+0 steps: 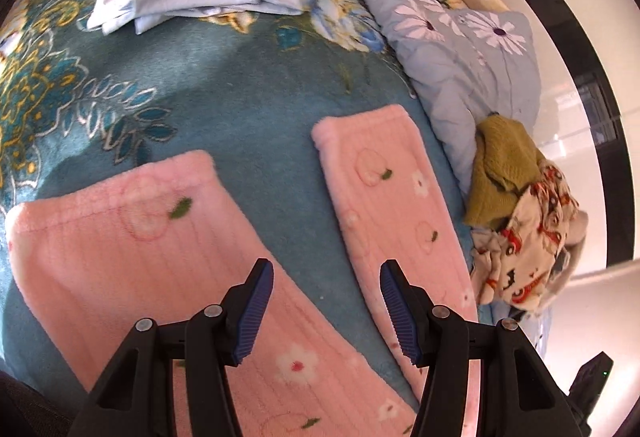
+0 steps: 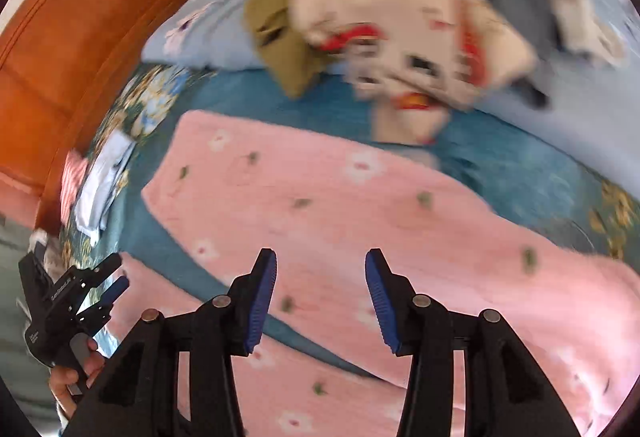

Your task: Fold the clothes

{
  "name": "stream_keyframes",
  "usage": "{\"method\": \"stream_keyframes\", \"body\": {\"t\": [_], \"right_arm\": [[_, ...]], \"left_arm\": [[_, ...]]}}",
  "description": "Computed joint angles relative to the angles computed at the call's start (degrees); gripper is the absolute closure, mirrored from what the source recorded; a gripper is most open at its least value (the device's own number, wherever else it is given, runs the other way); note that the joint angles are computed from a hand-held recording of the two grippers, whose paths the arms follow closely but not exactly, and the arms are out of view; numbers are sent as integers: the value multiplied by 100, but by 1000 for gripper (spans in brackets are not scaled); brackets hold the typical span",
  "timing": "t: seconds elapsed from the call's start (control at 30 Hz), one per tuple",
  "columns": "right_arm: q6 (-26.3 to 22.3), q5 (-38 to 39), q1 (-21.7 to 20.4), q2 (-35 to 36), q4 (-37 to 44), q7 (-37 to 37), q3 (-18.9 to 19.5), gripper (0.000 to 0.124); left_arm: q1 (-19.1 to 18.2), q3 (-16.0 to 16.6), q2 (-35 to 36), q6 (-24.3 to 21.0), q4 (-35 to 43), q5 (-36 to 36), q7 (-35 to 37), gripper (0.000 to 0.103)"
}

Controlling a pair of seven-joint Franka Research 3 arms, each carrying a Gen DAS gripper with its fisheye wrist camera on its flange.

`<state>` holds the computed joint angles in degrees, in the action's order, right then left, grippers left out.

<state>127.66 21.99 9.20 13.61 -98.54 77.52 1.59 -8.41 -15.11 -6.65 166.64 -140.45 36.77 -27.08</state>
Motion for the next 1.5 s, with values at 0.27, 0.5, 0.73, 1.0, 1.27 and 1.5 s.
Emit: {"method": "stream_keyframes", "body": {"t": [0.27,0.5,0.73,1.0,1.27,1.5], "right_arm": [[1187,-189,-1432,-1487,-1646,1709,-1116,76],[1460,-247,-2363,-1419,-1851,2615,-1471,75],[884,862,-2789,-676,-1393,1991,-1465,75],[583,1755,-3028,-216,-1194,1591,-1278,72],[1128,864,-2453,-754,-1659,135,-1034,106],[1831,1567,-1540,-2247,-3154,-2225,-822,108]], "left_arm": [[-487,123,418,-457,507,-1437,2045,42],[-460,73,53,-498,140,-1458,1472,42],[-401,-53,-380,-723,-183,-1549,1006,42],[-505,-76,-398,-1143,-72,-1729,1093,42],[-668,-33,-170,-1556,246,-1983,1630,42],[-691,-34,-125,-1678,347,-1913,1755,42]]}}
